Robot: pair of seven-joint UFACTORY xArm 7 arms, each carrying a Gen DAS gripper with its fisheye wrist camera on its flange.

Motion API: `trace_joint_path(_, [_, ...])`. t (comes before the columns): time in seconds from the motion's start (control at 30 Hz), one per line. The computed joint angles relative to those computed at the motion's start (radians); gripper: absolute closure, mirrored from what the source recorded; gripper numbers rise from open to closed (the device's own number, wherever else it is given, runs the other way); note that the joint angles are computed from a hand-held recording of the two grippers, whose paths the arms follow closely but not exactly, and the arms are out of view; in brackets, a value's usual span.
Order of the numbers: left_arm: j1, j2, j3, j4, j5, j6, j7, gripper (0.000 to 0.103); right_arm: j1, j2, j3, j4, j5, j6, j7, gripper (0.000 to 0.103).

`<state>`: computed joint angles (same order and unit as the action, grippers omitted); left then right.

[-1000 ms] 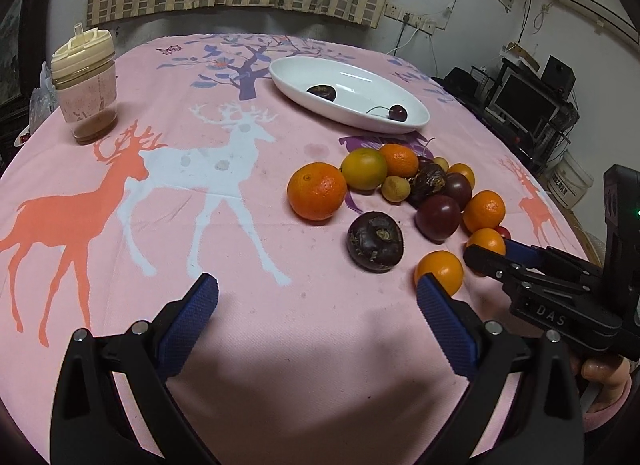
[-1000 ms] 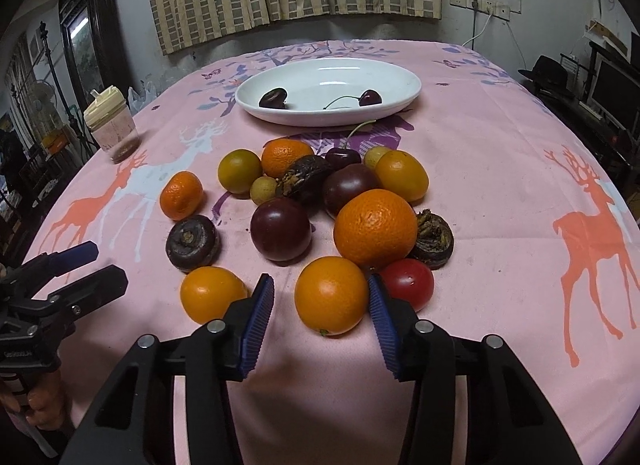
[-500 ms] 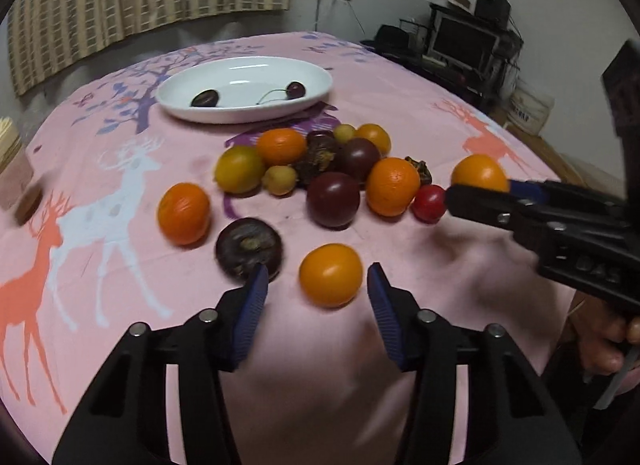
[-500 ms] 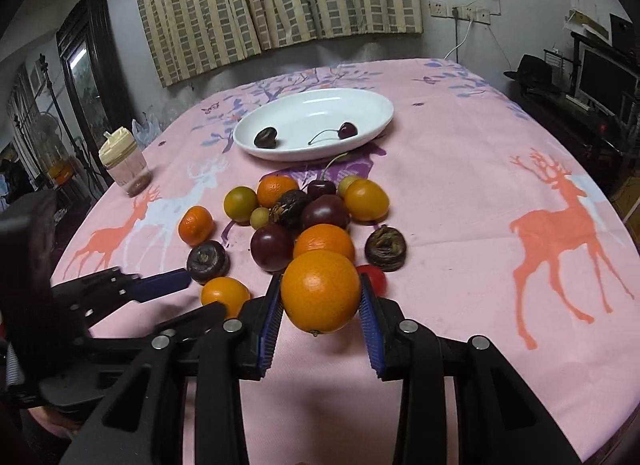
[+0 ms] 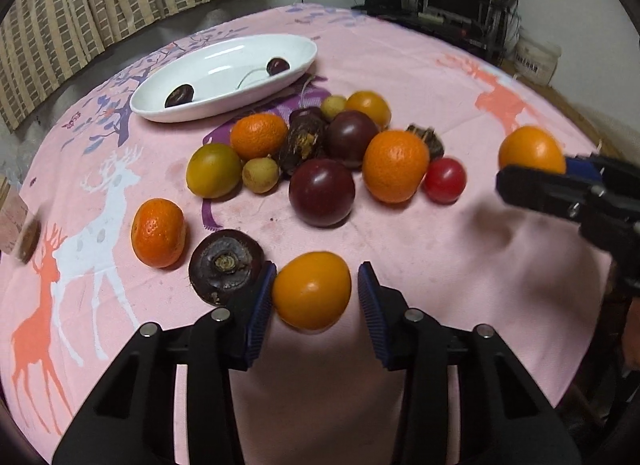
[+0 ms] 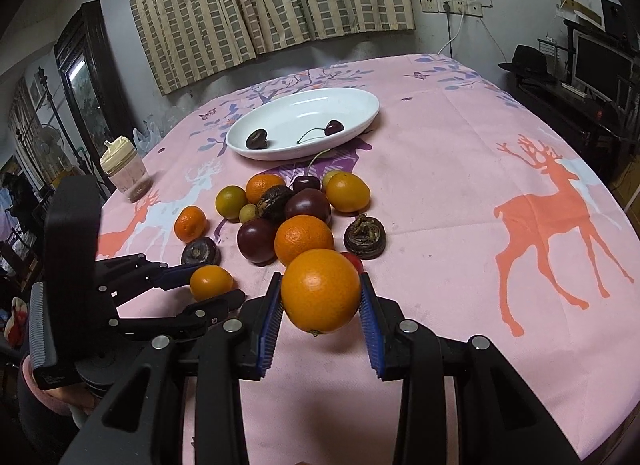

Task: Organize fruits
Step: 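Carry both orange fruits onto the white plate and open both tools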

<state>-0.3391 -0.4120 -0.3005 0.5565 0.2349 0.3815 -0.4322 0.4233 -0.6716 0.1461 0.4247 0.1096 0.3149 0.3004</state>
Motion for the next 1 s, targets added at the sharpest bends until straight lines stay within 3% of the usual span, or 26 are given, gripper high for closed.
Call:
trace_joint_path(0.1, [-0.029,0.009,0.043,0.011,-0.046,0.010,0.057,0.068,0.007,0.017,-0.006,0.007,0.003,-0.004,-0.007,0.066])
trace_joint_path(0.27, [-0.122,-0.024,0.164,0.013,-0.219,-0.012,0.234,0.068,0.037,0.096,-0.059,0.075,0.028,-0.036,-0.073,0.066])
trace_joint_path(0.37, [-0.090,-0.020,0.184,0.067,-0.259,-0.052,0.287,0.067,0.053,0.195,-0.089,0.167,0.054,-0.073,-0.134,0.066])
trace_joint_path(0.5, [0.032,0.151,0.170,0.274,-0.223,-0.075,0.280,0.067,0.071,0.448,-0.132,0.414,0.131,-0.097,-0.246,0.066])
trace_joint_path(0.6, [0.107,0.357,0.157,0.487,-0.128,-0.037,0.216,0.067,0.022,0.673,-0.117,0.663,0.104,-0.012,-0.249,0.066])
trace_joint_path(0.73, [0.115,0.598,0.197,0.758,-0.097,0.097,0.165,0.067,-0.028,0.920,-0.094,0.961,0.015,0.154,-0.201,0.066])
trace_joint_path(0.83, [0.112,0.698,0.222,0.865,-0.104,0.158,0.166,0.067,-0.052,1.014,-0.067,1.069,-0.036,0.214,-0.180,0.066])
trace_joint_path(1.0, [0.104,0.767,0.243,0.919,-0.110,0.199,0.175,0.067,-0.067,1.068,-0.037,1.123,-0.099,0.242,-0.158,0.065])
